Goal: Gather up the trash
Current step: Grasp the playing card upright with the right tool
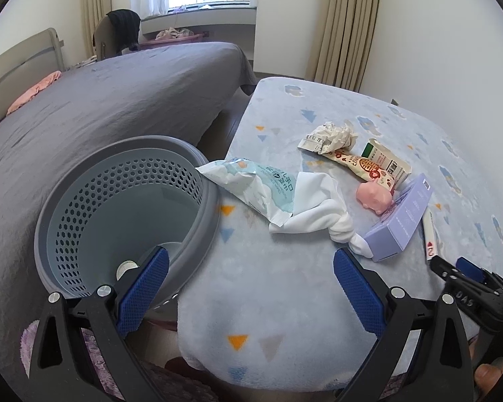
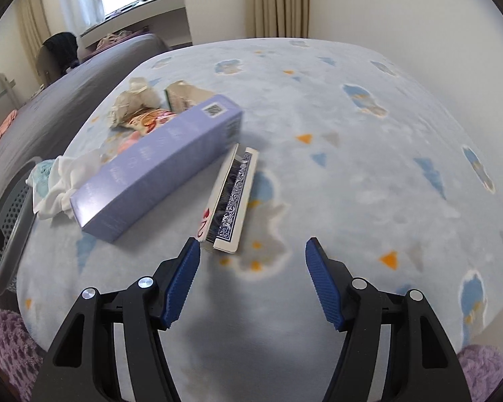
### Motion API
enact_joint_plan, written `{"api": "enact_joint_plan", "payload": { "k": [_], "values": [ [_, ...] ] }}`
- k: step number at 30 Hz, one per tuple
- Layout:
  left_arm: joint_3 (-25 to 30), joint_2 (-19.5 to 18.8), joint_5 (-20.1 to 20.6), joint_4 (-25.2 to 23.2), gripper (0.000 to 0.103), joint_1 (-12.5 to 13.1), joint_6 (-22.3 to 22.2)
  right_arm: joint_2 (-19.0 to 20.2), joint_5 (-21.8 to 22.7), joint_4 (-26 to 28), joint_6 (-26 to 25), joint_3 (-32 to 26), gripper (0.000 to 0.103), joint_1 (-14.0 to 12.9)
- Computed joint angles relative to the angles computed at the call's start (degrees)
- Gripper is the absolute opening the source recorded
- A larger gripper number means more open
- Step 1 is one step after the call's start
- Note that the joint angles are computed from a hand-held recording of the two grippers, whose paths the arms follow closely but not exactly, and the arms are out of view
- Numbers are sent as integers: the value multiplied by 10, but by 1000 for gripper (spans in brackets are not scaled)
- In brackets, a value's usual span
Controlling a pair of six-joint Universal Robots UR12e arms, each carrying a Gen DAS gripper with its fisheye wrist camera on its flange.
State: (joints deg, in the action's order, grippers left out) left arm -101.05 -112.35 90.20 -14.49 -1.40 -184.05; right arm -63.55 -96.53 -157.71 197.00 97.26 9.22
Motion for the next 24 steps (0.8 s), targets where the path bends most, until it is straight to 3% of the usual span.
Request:
{"api": "enact_joint_plan", "payload": {
  "k": [3,5,16,24],
  "values": [
    [0,-1,-3,-2,97,0,-2,-9,26,-22,5,11,63,-8],
    [0,-1,-6,-5,97,0,-1,-6,18,-27,-1,5,63,-6],
    [-5,2,-4,1,97,-1,2,35,4,16,-9,-49,63,-1],
    [-2,0,-1,-4,97,-7,13,34,14,6,-15,-44,30,-3]
  ]
}}
